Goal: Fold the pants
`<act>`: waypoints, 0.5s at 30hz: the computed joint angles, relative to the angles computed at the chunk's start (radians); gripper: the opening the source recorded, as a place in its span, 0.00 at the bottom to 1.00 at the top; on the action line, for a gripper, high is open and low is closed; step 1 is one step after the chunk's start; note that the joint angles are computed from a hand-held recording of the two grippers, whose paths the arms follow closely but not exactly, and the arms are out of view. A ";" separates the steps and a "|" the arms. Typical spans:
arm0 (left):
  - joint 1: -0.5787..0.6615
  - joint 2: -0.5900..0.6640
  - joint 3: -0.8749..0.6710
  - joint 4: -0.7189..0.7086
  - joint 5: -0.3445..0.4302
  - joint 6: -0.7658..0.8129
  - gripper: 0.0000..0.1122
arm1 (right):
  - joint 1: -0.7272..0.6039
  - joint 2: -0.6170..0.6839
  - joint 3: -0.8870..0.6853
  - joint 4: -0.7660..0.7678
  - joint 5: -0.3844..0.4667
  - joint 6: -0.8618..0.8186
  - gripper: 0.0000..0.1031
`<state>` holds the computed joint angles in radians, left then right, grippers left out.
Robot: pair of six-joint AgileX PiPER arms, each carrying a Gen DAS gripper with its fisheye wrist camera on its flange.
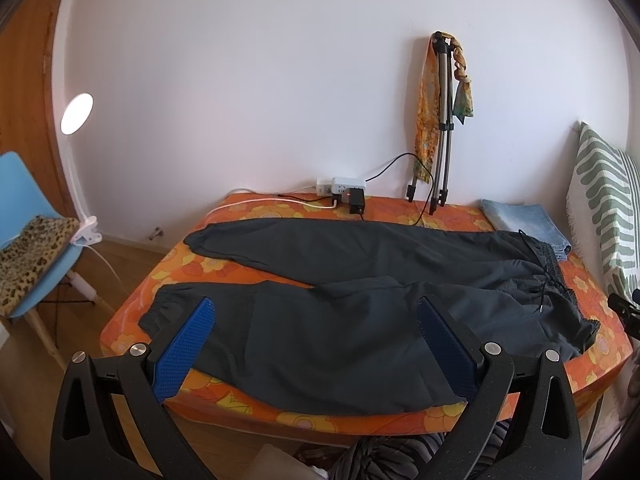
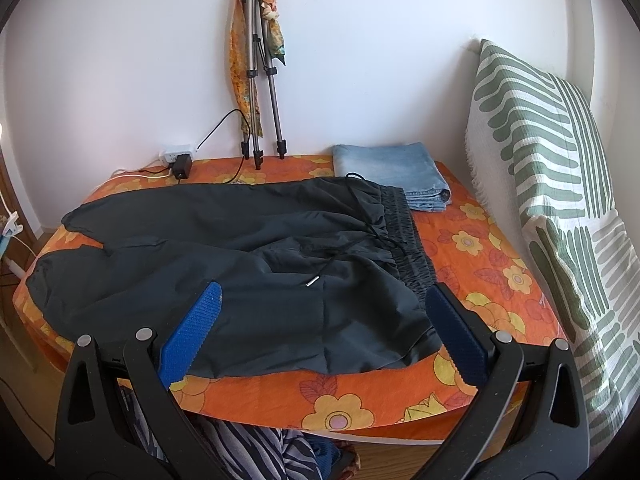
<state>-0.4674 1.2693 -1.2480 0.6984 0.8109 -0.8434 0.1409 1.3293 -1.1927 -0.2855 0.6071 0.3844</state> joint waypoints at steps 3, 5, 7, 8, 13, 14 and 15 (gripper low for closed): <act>0.005 -0.014 0.009 -0.009 -0.004 0.003 0.90 | 0.007 -0.013 0.003 0.007 0.003 -0.003 1.00; 0.011 -0.028 0.021 -0.018 -0.007 0.007 0.90 | 0.012 -0.022 0.007 0.009 0.004 -0.004 1.00; 0.022 -0.043 0.032 -0.028 -0.011 0.013 0.90 | 0.017 -0.034 0.014 0.009 0.003 -0.005 1.00; 0.027 -0.051 0.040 -0.032 -0.013 0.015 0.90 | 0.019 -0.040 0.021 0.006 0.000 -0.004 1.00; 0.085 -0.108 0.097 -0.107 -0.054 0.071 0.90 | 0.024 -0.078 0.046 0.026 -0.009 -0.035 1.00; 0.096 -0.117 0.108 -0.116 -0.059 0.080 0.90 | 0.027 -0.089 0.055 0.029 -0.013 -0.043 1.00; 0.108 -0.128 0.120 -0.122 -0.064 0.092 0.90 | 0.028 -0.095 0.060 0.032 -0.016 -0.051 1.00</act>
